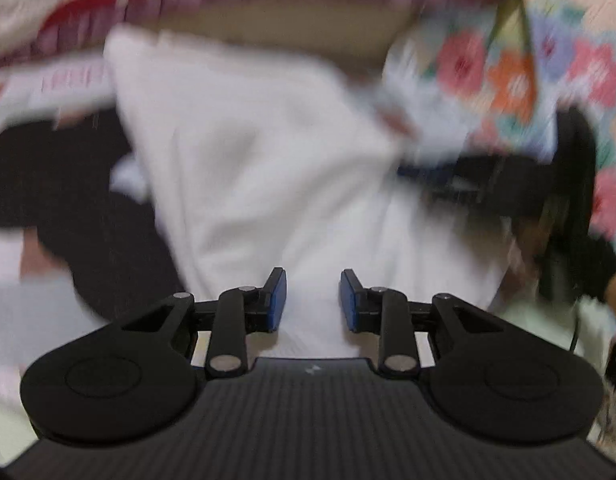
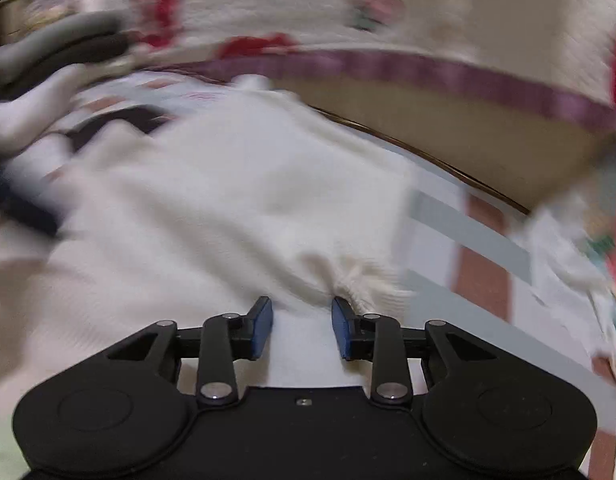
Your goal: Fold clothes
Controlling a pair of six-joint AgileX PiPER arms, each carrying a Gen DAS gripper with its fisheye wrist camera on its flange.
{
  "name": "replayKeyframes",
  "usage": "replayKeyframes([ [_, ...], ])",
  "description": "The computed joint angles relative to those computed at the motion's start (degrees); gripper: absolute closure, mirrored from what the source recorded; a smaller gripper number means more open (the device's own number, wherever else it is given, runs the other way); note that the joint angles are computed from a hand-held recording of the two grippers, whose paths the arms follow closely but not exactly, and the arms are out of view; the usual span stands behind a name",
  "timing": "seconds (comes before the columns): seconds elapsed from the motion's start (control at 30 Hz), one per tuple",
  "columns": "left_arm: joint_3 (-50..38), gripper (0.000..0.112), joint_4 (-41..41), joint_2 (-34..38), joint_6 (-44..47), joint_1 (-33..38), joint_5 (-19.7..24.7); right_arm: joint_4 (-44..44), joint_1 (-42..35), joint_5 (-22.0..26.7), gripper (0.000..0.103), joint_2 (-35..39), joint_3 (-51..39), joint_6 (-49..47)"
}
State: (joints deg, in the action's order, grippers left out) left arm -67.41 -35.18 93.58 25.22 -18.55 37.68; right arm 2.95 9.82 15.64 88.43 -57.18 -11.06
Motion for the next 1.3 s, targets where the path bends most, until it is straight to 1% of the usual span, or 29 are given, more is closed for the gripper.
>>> replayKeyframes([
  [0.03,1.05,0.084,0.43,-0.7,-1.38,0.25,0.08,-1.67,-1.29,-0.42,0.103,0.31,-0.45,5.35],
  [0.1,3.77,0.084,-5.3,-2.31,2.72,2.48,0.15,-9.87,-1.63,-1.98,0.103,-0.92,0.35,16.24],
  [0.13,4.29,0.084,-6.87,-2.81,3.6,3.59,0.9,-13.98,-1.46,-2.76,0.098,-2.17,1.28,19.11],
  [0.2,3.76,0.083,-7.41,-3.08,2.24,4.58,0.77,-15.33,-1.56,-2.83,0.071,-5.13,2.91,17.97],
  [0.23,3.55,0.083,-7.69,-3.17,2.04,4.7,-0.1,-12.56,-2.1,-2.52,0.066,-6.41,3.47,16.06],
  [0.27,3.74,0.083,-8.71,-3.44,3.45,4.56,-2.01,-7.5,-2.74,-2.67,0.064,-8.05,4.39,12.75],
  [0.33,4.12,0.083,-12.84,-3.57,8.49,4.53,-5.6,3.95,-3.55,-3.47,0.064,-12.12,7.13,4.13],
  [0.37,2.28,0.08,-13.59,-2.43,9.76,4.38,-5.57,9.67,-3.26,-3.38,0.064,-13.2,7.71,-1.6],
  [0.4,-1.51,0.079,-12.05,0.02,9.55,3.96,-4.48,14.13,-2.6,-2.23,0.064,-13.65,7.43,-7.33],
  [0.43,-5.46,0.079,-8.22,2.65,8.1,2.93,-3.81,18.26,-2.03,-0.34,0.063,-13.33,6.48,-13.05],
  [0.47,-8.63,0.079,-2.49,5.05,5.18,1.32,-4.79,20.23,-1.22,1.49,0.059,-12.09,4.96,-16.49],
  [0.5,-11.54,0.08,3.24,7.8,2.57,0.08,-6.64,20.16,-0.27,2.25,0.049,-9.92,3.31,-17.64],
  [0.53,-14.81,0.081,8.97,10.62,-0.05,-0.71,-7.44,17.94,0.5,2.25,0.046,-6.84,1.13,-16.49],
  [0.57,-17.97,0.081,14.7,12.97,-3.48,-0.99,-7.14,13.92,1.19,1.86,0.046,-3.67,-0.92,-13.05],
  [0.63,-22.56,0.081,26.16,15.74,-12.22,-1.47,-5.46,2.7,1.09,0.65,0.05,2.77,-5.02,-1.6],
  [0.7,-23.75,0.081,31.2,16.12,-16.6,-1.04,-3.9,-4.52,0.74,-0.11,0.056,6.34,-7.77,9.86],
  [0.73,-22.72,0.081,30.49,15.06,-16.53,-0.12,-3.76,-7.39,0.57,-0.03,0.059,6.61,-8.46,15.59],
  [0.77,-21.02,0.08,27.49,13.38,-15.01,1.24,-3.69,-11.83,0.64,1.53,0.06,6.23,-9.26,21.32],
  [0.83,-16.71,0.078,18.81,9.41,-10.68,4.38,-3.89,-23.12,1.56,5.84,0.055,3.78,-10.12,32.78],
  [0.87,-14.56,0.074,13.72,7.46,-8.31,6.01,-3.67,-26.4,2.09,6.85,0.054,1.43,-9.06,37.07],
  [0.9,-13.04,0.073,8.86,6.1,-6.52,7.41,-2.67,-27.39,2.33,7.3,0.051,-1.38,-7.32,40.03],
  [0.93,-11.58,0.071,4.2,4.78,-4.92,8.86,-1.48,-26.08,2.19,7.4,0.049,-4.52,-4.93,40.97],
  [0.97,-9.94,0.071,-0.5,3.42,-3.2,10.28,-0.22,-22.48,1.84,7.94,0.042,-8.09,-2.44,39.7],
  [1.0,-7.53,0.071,-5.61,1.74,-0.21,11.35,0.62,-16.75,0.93,8.91,0.039,-11.59,-0.37,36.14],
  [1.07,-2.08,0.071,-13.49,-2.11,8.28,12.47,0.86,-8.13,-0.81,11.32,0.038,-18.53,4.62,32.47],
  [1.13,1.57,0.071,-18.87,-4.51,17.64,12.3,0.86,0.97,-3.51,13.93,0.038,-23.38,8.56,29.08],
  [1.17,2.08,0.071,-20.32,-4.65,21.04,12.22,2.22,6.36,-5.5,15.35,0.038,-25.21,10.34,26.79],
  [1.23,1.31,0.071,-21.57,-3.24,24.91,12.38,6.99,16.09,-9.61,17.41,0.038,-27.98,13.81,23.92],
  [1.3,0.17,0.071,-20.78,-1.12,26.71,12.3,12.18,21.73,-11.21,15.89,0.038,-29.61,17.54,25.53],
])
